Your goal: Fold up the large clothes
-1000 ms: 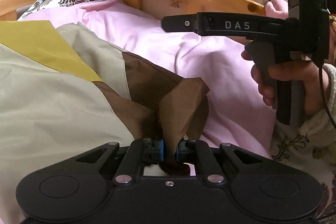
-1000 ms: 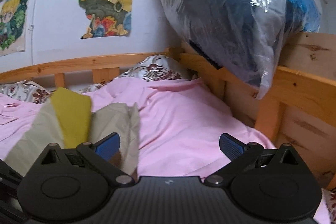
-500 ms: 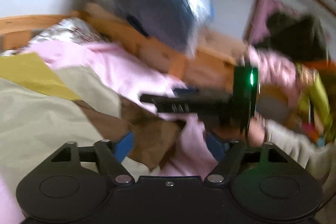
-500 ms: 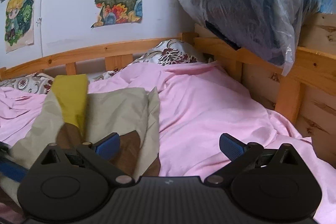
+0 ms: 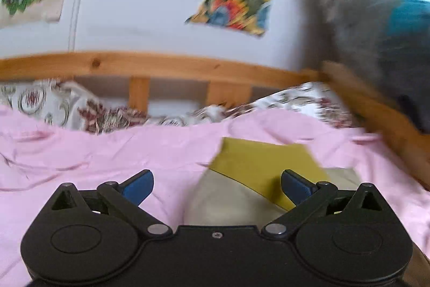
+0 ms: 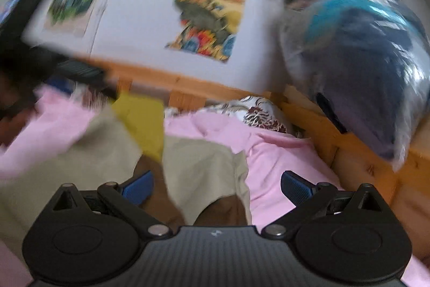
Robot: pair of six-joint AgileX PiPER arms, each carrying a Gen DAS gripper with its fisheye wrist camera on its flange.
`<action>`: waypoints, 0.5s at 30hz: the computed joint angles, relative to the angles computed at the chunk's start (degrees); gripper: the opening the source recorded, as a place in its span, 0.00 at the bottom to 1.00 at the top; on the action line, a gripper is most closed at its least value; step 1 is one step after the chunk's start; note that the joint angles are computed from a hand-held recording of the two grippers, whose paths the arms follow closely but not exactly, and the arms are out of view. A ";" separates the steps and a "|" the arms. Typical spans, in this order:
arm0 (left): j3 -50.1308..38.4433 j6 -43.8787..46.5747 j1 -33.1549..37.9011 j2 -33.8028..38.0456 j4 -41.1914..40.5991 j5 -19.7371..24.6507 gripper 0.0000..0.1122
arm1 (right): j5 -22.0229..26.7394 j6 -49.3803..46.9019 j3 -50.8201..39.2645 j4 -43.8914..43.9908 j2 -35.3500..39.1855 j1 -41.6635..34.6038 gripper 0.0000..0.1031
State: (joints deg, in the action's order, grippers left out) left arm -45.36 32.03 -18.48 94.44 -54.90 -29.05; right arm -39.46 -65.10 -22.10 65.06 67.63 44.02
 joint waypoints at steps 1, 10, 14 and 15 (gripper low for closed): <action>-1.80 -2.21 1.42 1.77 1.80 1.70 0.90 | -1.43 -0.77 -0.47 2.11 1.54 0.89 1.00; -16.46 18.07 3.32 16.75 -16.97 13.30 0.91 | 10.35 6.92 -1.78 0.04 9.55 -12.72 1.00; -14.35 8.09 3.96 16.89 -7.41 13.23 0.91 | 8.40 9.37 -1.15 -2.57 10.73 -12.01 1.00; -13.59 6.21 4.25 16.12 -5.71 13.42 0.91 | 8.55 10.33 -0.93 -3.47 10.62 -12.25 1.00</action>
